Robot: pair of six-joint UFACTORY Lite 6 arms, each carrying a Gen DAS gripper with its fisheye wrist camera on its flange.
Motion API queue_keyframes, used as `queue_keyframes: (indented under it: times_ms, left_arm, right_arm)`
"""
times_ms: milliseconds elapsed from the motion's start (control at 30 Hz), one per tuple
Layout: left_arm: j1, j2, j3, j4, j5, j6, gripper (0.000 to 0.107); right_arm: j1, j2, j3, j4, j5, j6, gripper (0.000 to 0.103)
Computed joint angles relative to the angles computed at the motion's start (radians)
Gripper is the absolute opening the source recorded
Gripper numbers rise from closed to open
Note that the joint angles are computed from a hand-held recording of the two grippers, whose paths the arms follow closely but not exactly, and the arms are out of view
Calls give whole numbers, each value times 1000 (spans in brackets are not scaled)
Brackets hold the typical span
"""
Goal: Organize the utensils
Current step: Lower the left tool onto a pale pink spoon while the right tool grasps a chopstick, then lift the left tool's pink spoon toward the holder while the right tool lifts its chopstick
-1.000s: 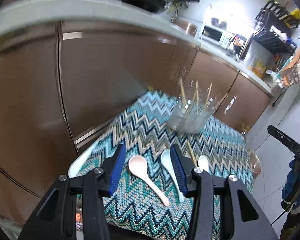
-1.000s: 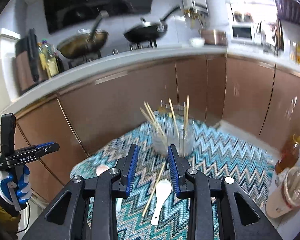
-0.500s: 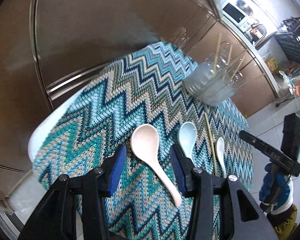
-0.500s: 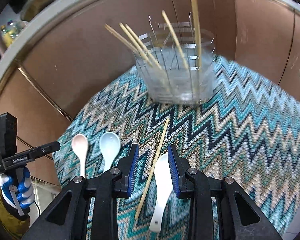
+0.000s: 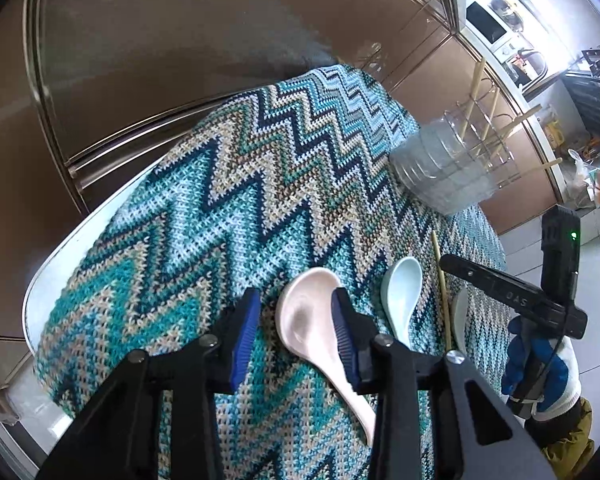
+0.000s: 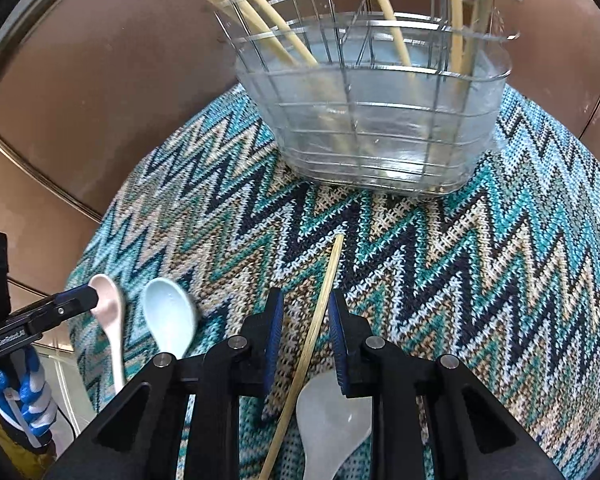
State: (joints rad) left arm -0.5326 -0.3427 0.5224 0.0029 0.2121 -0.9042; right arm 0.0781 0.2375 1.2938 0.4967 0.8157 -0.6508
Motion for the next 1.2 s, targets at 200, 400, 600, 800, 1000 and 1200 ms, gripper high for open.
queue_keyframes:
  times_ms: [200, 400, 600, 800, 1000, 1200]
  left_arm:
    - [-2, 69, 43, -7, 6, 24, 20]
    - [-21, 99, 62, 136, 30, -106, 9]
    - [-50, 79, 75, 250, 76, -207, 7]
    - [-120, -22, 71, 376, 180, -342, 7]
    - [-235, -137, 83, 499, 338, -505, 7]
    - [-404, -216, 130, 607, 536, -668, 7]
  right_arm:
    - [30, 61, 25, -25, -32, 39, 17]
    - [64, 90, 36, -42, -63, 72, 8]
    - [77, 63, 12, -23, -63, 77, 6]
    - [90, -59, -70, 13, -52, 52, 5]
    - [80, -234, -148, 53, -15, 16, 5]
    - [31, -441, -234, 107, 55, -31, 5]
